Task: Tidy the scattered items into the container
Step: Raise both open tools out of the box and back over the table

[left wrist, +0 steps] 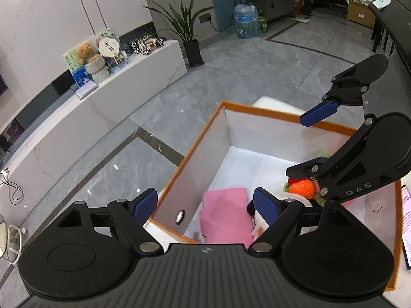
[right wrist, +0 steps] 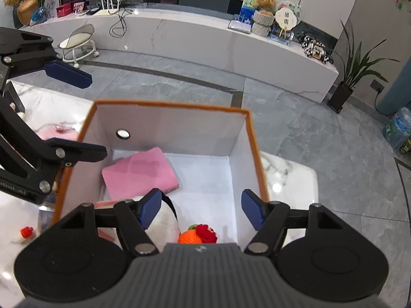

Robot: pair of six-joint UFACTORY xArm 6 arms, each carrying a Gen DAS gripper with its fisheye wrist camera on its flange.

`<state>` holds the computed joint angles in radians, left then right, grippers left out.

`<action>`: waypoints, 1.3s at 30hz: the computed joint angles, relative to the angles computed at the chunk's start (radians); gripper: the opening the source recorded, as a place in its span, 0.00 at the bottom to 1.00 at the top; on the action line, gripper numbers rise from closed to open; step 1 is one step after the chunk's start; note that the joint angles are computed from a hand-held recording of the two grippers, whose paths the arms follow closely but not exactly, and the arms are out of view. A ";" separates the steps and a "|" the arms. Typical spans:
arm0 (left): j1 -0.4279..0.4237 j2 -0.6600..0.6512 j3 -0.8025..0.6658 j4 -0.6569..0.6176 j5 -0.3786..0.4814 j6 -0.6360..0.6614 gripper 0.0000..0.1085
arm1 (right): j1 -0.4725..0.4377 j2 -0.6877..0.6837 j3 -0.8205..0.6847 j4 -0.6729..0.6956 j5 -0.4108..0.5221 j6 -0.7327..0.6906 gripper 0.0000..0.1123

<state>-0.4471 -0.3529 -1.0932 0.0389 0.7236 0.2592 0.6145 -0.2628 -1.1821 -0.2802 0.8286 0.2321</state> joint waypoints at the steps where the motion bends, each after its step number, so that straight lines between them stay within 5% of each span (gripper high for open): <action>1: 0.002 -0.010 -0.002 0.000 0.004 0.001 0.89 | 0.005 -0.006 -0.009 -0.007 0.009 0.006 0.64; 21: 0.070 -0.253 -0.060 -0.051 0.096 0.058 0.89 | 0.212 -0.081 -0.260 -0.192 0.239 0.105 0.64; 39: 0.401 -0.522 -0.086 -0.409 0.247 0.371 0.89 | 0.484 -0.092 -0.466 -0.330 0.344 0.185 0.66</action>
